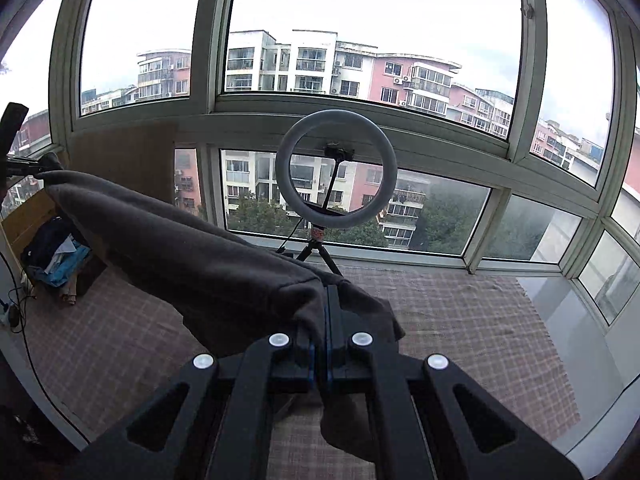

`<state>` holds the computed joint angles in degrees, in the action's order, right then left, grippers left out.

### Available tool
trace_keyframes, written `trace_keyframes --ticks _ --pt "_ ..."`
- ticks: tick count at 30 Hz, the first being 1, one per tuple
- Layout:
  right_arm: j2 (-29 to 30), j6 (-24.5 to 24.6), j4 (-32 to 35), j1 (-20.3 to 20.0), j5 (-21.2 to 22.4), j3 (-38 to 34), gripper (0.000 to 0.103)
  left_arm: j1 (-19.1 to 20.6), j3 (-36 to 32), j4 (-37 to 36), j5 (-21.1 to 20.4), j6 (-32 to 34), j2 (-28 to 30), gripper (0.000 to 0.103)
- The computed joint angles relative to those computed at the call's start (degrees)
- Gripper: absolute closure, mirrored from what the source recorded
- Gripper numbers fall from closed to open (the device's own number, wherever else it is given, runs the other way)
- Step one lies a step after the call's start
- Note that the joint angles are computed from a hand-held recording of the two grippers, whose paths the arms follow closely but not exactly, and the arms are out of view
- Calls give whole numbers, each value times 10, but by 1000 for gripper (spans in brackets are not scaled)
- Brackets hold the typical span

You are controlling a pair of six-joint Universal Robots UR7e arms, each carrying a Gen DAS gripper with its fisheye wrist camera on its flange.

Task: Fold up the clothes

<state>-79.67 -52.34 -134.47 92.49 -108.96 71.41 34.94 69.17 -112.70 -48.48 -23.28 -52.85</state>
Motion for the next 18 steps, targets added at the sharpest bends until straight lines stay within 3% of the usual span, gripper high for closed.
trace_keyframes --ticks 2,6,8,10,11,14,16,18 --pt "6 -2 11 -23 -42 55 100 35 90 28 -82 -34 -34 84" --pt "26 70 174 -86 -164 122 99 99 219 94 -205 -134 -56 92" --pt "16 75 214 -100 -197 154 99 103 268 86 -213 -151 -78 94" --pt "1 67 221 -98 -179 161 94 94 291 74 -203 -141 -93 92" --pt "-2 69 232 -95 -161 152 86 90 290 69 -198 -130 -90 84" --pt "6 43 219 -81 -120 138 66 86 275 32 -198 -73 -65 72" --pt "13 23 208 -73 -93 131 66 90 239 19 -190 -23 -24 64" --pt "29 -4 177 -68 -103 139 66 88 204 35 -151 20 15 63"
